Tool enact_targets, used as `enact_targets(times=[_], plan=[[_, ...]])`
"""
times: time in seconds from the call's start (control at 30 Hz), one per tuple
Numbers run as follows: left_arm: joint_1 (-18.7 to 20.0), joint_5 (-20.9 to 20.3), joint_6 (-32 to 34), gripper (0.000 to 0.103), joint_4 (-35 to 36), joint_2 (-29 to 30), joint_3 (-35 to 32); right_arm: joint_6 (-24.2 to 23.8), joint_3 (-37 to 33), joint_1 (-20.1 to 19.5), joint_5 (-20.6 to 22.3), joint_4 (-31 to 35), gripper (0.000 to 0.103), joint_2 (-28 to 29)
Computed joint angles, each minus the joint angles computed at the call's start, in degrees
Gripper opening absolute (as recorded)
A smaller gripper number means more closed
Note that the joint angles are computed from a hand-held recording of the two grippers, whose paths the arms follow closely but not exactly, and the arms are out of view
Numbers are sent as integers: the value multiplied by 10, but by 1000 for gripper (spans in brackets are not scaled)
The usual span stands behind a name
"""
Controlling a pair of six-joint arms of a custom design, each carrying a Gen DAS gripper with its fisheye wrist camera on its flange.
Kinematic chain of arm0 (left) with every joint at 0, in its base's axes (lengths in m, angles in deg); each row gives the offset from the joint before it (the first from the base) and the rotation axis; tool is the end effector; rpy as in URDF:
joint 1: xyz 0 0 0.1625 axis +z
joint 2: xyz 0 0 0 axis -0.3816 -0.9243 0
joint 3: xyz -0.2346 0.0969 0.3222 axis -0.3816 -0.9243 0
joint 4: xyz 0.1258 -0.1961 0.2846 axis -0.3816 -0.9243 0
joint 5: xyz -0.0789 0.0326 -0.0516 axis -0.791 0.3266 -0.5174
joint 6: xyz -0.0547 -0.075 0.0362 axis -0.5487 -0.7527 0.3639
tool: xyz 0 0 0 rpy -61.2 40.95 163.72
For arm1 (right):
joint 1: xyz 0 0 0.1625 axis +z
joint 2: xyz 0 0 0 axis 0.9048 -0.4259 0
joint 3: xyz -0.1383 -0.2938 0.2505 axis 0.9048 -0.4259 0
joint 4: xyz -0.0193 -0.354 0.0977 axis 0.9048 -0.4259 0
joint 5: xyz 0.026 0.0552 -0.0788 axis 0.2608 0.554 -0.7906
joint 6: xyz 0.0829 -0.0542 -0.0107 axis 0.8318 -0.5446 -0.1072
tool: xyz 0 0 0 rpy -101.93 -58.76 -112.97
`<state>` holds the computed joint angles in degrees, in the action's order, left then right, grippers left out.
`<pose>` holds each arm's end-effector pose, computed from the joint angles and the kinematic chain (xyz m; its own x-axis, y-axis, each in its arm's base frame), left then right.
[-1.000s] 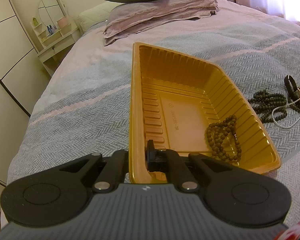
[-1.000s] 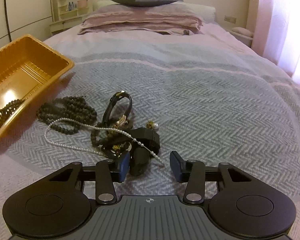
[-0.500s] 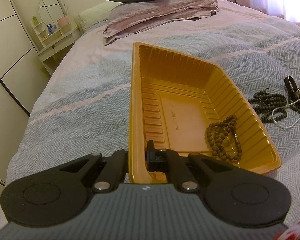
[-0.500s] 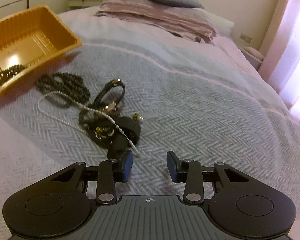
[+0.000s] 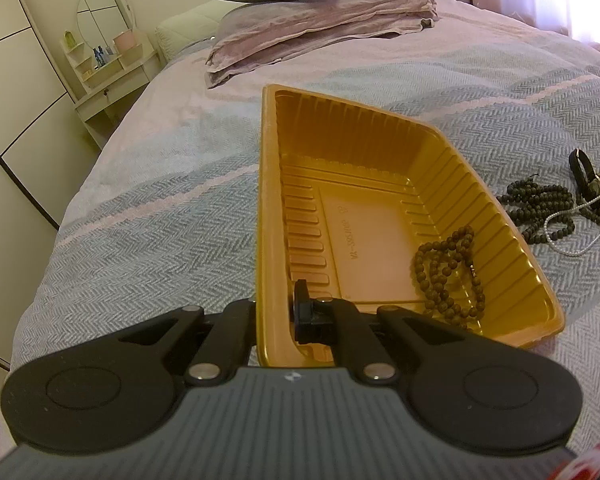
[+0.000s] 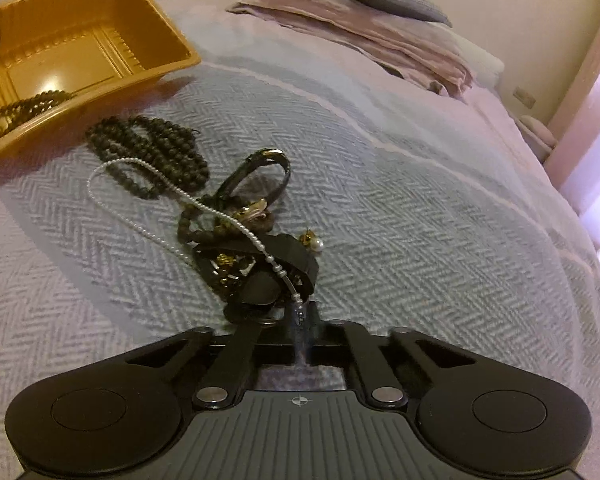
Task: Organize jewelry
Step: 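Grasp a dark bead strand from the pile with the right tool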
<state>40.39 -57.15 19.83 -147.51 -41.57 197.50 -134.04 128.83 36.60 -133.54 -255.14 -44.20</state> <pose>-0.2278 -0.3026 0.2858 -0.4501 0.1393 -0.8820 0.6768 0.6976 -0.2352 0.1392 -0.2941 0.2572 -0.4529 -0.4289 0.7816 -0.7819 0.6124 -0.1170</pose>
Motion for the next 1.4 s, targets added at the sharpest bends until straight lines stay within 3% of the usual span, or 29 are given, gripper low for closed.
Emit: enact_targets(times=[0.13, 0.37, 0.57, 0.8, 1.1, 1.2, 1.27, 1.4], plan=[[0, 0, 1, 3, 0, -1, 0, 29, 1, 34, -15, 32, 2, -33], [0, 0, 0, 3, 1, -1, 0, 112, -34, 136, -26, 170, 2, -122], [0, 0, 3, 3, -3, -2, 1, 139, -77, 209, -36, 198, 2, -123], [1, 1, 10, 3, -10, -2, 4, 136, -124, 259, -32, 218, 2, -99], [1, 2, 11, 3, -13, -4, 5, 110, -163, 273, -11, 198, 2, -48], [1, 3, 11, 3, -15, -3, 6, 115, -163, 252, -7, 193, 2, -27], [1, 3, 13, 3, -16, -3, 6, 142, -167, 229, -7, 235, 2, -17], [1, 2, 14, 3, -18, -5, 6, 157, -150, 190, -11, 216, 2, 6]])
